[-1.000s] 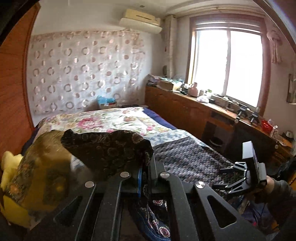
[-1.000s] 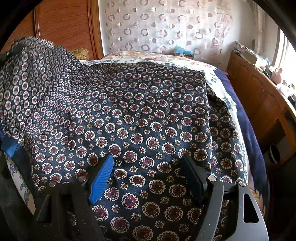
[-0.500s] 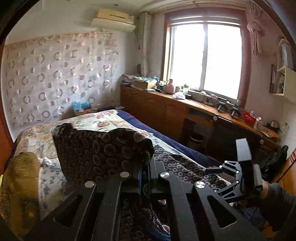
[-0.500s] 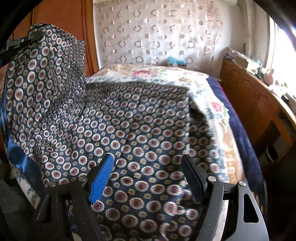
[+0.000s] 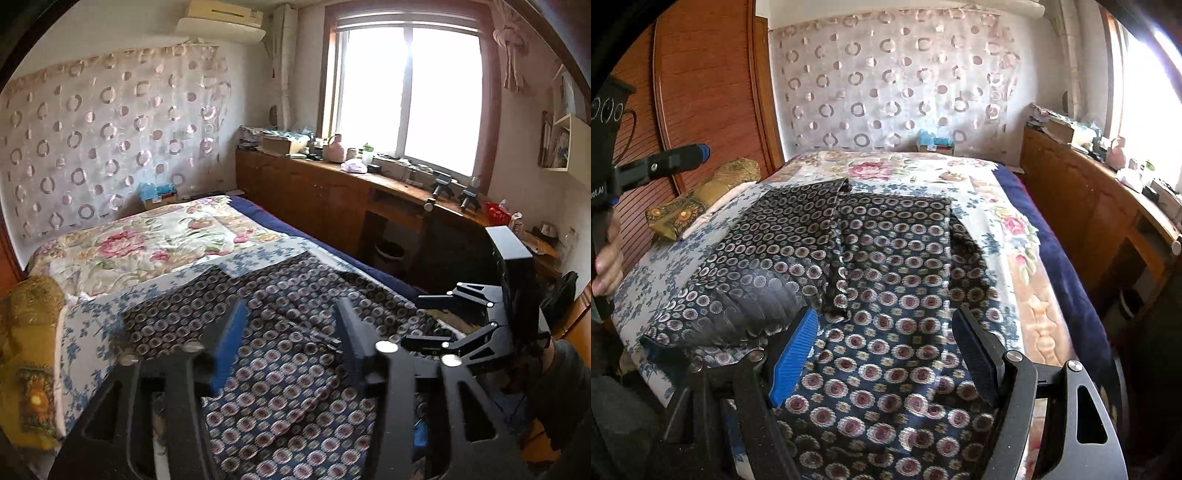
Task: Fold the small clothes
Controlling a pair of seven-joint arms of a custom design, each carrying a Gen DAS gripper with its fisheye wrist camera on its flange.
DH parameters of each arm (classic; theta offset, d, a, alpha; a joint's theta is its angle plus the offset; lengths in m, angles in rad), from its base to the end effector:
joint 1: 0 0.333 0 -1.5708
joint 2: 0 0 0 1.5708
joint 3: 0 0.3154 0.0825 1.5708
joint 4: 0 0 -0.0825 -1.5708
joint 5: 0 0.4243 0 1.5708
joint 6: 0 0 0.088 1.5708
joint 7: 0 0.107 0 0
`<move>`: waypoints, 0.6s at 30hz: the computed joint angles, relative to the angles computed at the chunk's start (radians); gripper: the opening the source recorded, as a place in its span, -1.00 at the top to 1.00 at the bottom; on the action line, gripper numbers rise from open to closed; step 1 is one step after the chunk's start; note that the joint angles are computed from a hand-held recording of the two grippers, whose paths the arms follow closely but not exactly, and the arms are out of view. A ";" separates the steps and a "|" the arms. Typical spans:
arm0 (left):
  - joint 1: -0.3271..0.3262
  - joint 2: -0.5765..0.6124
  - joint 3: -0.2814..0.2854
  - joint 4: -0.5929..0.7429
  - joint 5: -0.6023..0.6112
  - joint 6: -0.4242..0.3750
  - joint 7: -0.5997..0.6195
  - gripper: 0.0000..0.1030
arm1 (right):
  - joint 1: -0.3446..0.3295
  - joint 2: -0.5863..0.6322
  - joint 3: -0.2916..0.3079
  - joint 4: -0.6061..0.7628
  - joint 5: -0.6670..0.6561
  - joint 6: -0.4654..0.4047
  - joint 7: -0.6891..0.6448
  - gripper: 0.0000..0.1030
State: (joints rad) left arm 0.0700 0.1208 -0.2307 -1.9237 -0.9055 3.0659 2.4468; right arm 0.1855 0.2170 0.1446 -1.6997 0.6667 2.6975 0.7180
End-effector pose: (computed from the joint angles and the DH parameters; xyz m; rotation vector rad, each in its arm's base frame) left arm 0.6603 -0.0375 0.5084 -1.5017 1.7449 -1.0958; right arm 0.6816 0.2024 0.5370 -2.0470 0.9859 -0.4595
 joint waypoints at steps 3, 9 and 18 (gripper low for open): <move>0.007 -0.016 0.001 -0.029 -0.033 0.017 0.018 -0.45 | 0.006 0.015 0.007 0.012 -0.004 -0.011 -0.004 -0.49; -0.005 -0.031 0.032 -0.096 0.043 0.099 -0.092 -0.46 | 0.019 0.096 0.012 0.113 -0.069 -0.061 0.031 -0.44; -0.030 -0.031 0.124 -0.177 0.393 0.141 -0.457 -0.46 | 0.038 0.295 0.017 0.396 -0.213 -0.228 0.133 -0.19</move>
State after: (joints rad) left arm 0.0400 0.0902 -0.1068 -2.1009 -0.5125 3.2065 1.9895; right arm 0.2238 0.5120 0.1618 -1.3039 0.4541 2.4694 0.8511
